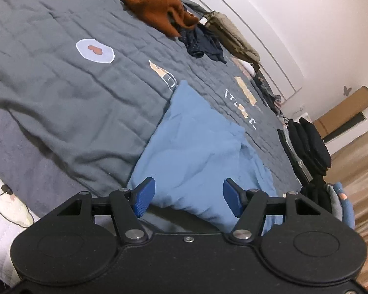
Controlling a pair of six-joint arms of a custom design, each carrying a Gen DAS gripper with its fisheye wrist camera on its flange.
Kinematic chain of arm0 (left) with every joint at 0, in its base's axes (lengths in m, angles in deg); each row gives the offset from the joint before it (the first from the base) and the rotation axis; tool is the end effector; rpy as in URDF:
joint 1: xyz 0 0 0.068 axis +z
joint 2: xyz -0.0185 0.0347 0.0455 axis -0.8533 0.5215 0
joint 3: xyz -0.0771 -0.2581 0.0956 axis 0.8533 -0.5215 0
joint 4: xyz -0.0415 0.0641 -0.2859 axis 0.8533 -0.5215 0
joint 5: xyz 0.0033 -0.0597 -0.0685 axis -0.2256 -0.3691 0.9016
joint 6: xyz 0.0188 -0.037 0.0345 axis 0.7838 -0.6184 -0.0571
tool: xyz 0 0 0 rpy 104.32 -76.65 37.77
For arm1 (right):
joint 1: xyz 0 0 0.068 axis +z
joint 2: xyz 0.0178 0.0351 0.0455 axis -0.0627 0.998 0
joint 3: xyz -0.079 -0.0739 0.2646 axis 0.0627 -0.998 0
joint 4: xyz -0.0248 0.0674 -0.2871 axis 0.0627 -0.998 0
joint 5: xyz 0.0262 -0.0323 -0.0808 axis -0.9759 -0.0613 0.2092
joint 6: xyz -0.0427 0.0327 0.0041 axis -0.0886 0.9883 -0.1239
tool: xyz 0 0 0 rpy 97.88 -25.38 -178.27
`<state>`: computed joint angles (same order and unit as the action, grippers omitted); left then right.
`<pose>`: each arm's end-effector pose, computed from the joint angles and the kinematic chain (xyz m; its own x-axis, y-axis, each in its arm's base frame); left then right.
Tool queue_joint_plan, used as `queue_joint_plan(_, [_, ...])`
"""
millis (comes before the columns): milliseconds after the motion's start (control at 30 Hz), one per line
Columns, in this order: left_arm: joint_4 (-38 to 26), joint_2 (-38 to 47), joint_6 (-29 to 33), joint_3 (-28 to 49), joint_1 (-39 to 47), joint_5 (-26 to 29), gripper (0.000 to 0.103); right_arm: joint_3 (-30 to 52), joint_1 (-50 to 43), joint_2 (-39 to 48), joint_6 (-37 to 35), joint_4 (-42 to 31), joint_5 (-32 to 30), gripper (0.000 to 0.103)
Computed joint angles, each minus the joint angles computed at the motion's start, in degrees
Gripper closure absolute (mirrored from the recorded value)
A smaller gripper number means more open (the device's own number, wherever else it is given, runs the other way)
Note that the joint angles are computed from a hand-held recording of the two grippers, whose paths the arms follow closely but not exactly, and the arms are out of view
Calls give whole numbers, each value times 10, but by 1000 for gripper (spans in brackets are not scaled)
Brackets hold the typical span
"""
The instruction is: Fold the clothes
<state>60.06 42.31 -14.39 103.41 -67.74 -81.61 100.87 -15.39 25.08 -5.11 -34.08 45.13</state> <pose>0.2464 -0.0403 0.1902 -0.4632 -0.7317 -0.5000 -0.3271 0.6656 -0.6708 0.3767 -0.0564 0.2094 -0.8612 0.2968 -0.4126 -0.0089 0.8028 0.5961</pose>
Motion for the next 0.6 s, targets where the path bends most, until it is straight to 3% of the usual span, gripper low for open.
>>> queue_joint_plan(133, [5, 6, 1, 0, 0, 4, 42, -10, 3, -25, -16, 2, 10, 53])
queue_joint_plan(333, [9, 10, -2, 1, -1, 7, 41, -44, 19, -102, -81, 21, -75, 52])
queue_joint_plan(600, [0, 22, -9, 4, -12, -7, 41, -32, 60, -117, -166, -48, -90, 52])
